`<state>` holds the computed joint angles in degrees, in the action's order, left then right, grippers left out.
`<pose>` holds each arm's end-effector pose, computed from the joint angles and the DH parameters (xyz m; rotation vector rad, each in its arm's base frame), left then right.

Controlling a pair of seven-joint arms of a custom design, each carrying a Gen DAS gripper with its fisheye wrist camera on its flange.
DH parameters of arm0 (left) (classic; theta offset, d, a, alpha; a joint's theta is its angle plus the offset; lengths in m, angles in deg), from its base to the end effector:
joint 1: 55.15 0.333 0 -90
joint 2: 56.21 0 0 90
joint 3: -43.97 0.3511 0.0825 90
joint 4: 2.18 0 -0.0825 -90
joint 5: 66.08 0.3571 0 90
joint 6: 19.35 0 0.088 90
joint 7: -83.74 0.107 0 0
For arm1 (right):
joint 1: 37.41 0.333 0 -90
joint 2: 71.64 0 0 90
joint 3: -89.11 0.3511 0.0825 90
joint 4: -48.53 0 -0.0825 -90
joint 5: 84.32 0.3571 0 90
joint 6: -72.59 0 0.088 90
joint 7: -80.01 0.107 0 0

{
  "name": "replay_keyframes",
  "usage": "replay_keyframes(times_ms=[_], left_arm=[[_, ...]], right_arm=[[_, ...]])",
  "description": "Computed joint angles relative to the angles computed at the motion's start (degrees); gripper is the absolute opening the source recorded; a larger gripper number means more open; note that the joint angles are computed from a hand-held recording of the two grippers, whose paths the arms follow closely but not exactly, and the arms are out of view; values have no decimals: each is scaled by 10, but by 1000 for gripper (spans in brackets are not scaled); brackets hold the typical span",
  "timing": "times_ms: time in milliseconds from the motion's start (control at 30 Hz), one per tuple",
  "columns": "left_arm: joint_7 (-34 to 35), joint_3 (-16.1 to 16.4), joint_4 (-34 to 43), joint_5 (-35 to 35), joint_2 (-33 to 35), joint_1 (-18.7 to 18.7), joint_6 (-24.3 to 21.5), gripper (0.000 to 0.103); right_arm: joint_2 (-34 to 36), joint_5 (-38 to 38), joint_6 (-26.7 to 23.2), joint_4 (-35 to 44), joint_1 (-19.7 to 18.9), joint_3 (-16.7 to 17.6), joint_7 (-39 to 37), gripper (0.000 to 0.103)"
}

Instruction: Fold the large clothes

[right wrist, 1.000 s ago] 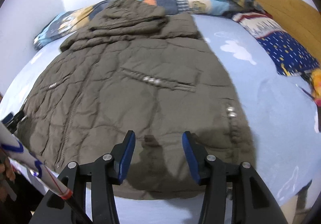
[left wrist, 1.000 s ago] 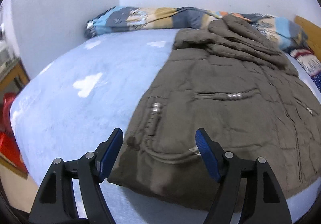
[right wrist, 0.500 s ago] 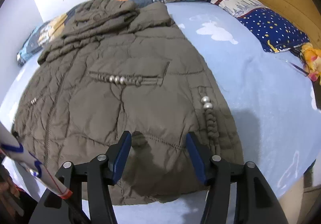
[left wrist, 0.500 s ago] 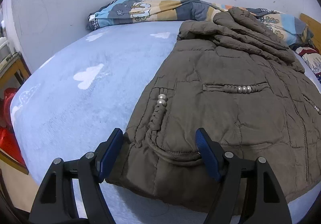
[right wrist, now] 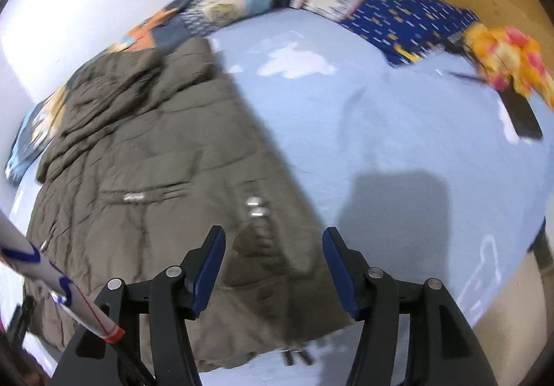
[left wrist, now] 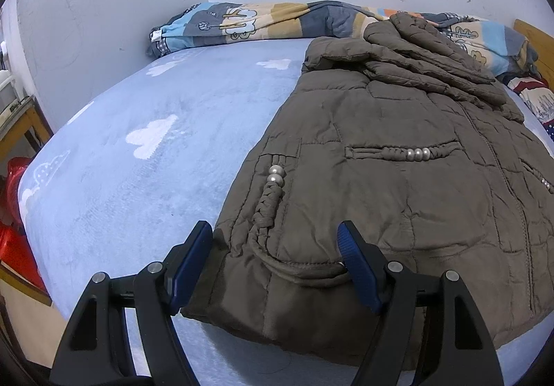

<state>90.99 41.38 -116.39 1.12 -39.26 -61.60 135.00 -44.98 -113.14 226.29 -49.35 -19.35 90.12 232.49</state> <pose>0.6021 -0.1246 0.3935 -1.9595 1.4409 -0.4590 0.6563 0.2408 0.4216 -1.4899 2.1656 -0.4864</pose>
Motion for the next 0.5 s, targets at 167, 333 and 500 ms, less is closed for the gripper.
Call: replay_keyframes(times_ms=[167, 333, 500], left_arm=[[-1, -1, 0, -1, 0, 0, -1, 74], [0, -1, -1, -1, 0, 0, 0, 74], [-1, -1, 0, -2, 0, -1, -1, 74]], right_arm=[[0, 98, 28, -32, -52, 45, -29, 64], [-3, 142, 51, -50, -66, 57, -50, 64], [-6, 148, 57, -55, -62, 57, -60, 64]])
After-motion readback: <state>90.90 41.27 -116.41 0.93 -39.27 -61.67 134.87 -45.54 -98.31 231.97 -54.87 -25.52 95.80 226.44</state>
